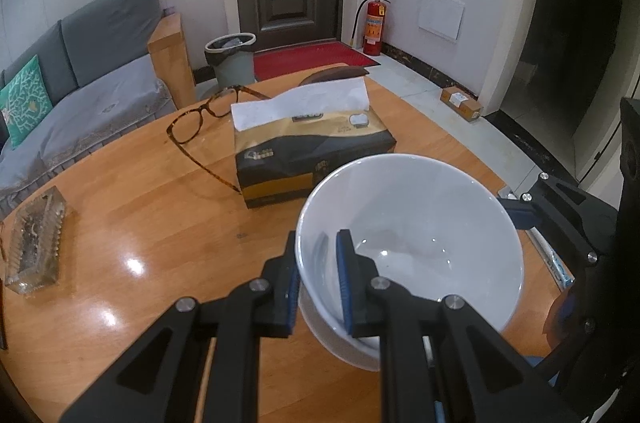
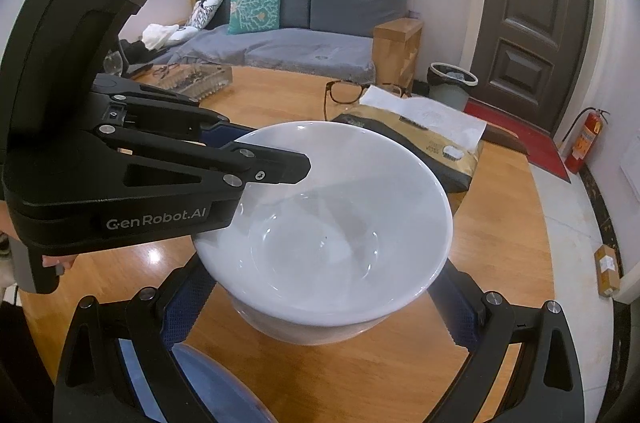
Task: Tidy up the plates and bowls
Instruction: 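Lower the held white bowl into the other white bowl with the left gripper, then open the left gripper and regrip the rims of the nested bowls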
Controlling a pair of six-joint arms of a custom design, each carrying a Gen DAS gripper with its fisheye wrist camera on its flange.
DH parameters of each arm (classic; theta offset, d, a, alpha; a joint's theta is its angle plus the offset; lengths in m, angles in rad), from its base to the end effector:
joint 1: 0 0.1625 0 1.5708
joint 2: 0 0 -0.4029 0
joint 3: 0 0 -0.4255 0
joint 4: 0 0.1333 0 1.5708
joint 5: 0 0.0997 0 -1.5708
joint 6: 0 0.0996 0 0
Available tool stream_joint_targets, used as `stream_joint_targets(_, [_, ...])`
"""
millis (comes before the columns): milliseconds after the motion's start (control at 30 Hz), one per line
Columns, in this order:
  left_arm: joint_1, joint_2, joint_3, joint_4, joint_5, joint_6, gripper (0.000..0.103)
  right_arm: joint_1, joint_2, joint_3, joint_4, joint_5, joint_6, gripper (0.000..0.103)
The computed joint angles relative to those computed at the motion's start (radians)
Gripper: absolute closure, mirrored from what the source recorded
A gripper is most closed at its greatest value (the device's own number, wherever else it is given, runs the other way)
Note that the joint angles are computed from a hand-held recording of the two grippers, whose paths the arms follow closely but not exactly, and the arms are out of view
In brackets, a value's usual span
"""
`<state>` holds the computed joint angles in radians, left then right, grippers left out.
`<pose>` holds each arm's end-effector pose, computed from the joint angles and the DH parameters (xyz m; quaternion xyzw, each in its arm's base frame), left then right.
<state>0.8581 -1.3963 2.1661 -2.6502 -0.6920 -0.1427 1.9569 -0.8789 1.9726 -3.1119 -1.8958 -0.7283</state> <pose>-0.1614 -0.5079 0.2330 0.1885 0.8766 -0.3013 0.3246 0.3136 -0.5020 0.0528 0.4784 -0.8357 0.1889 0.1927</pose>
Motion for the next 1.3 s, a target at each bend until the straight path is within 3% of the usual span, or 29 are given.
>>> stream_joint_targets(433, [0.011,-0.011,0.008,-0.001,-0.030,0.011,0.086,0.001,-0.005,0.013,0.003,-0.011,-0.019,0.006])
stream_joint_targets(1300, [0.006,-0.025,0.018,0.023,-0.023,0.001,0.082,0.012,-0.009,0.026,-0.006,-0.028,-0.047,0.005])
